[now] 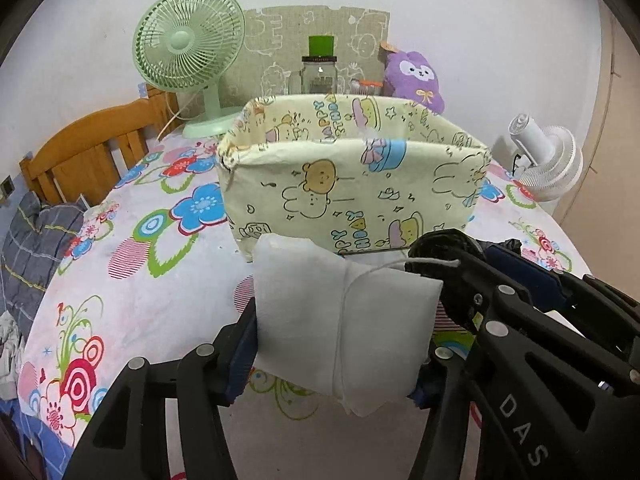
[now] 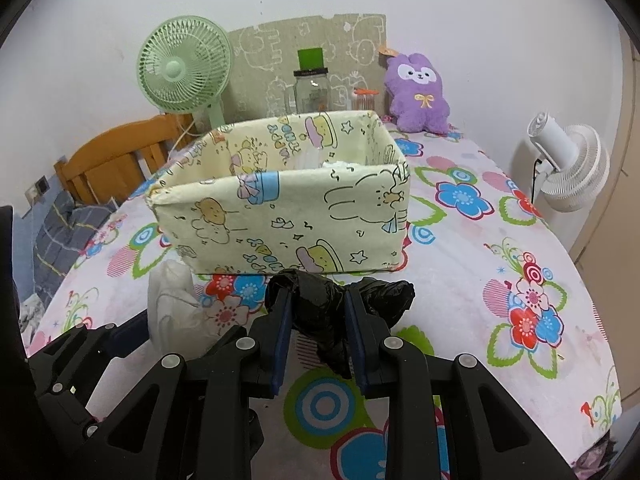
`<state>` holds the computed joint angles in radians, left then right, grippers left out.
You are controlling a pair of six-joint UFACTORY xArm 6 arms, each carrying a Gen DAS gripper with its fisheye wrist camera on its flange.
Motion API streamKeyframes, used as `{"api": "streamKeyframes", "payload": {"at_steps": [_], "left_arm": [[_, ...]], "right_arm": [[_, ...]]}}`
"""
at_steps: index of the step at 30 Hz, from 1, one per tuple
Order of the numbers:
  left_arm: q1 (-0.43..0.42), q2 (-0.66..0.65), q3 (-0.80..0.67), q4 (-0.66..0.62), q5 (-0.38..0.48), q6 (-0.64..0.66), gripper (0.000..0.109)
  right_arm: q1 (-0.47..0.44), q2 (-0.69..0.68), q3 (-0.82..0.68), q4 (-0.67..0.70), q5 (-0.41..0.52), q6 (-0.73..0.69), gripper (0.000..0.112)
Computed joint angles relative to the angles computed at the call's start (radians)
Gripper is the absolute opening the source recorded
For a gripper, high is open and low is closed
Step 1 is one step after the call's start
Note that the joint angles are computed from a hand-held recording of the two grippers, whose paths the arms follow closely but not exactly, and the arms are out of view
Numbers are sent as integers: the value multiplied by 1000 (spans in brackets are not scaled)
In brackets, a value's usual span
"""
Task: Organize soft objects
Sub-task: 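Grasp the white pad with the left gripper, then lift the white pad with the left gripper while the right lifts the black umbrella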
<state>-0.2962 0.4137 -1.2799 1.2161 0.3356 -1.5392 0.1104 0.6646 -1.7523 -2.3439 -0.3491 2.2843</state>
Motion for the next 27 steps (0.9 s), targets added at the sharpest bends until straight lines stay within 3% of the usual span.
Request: {"api": "streamKeyframes", "payload": {"at_steps": [9,14,18,27], "left_arm": [[-23,-57,29,59,15,-56,62],[-40,-90,34,87,42,-78,62],[-48,-112,38,106,53,-93,62],[-57,-153,48,114,67,-94,62]], "right_arm": [[-51,-119,223,434,41,-468,30],[-70,-190,370,790,43,-837,30],[-72,-232,438,953,35,-1004,30],[-76,-290,489,1039,24,-1083,30]]}}
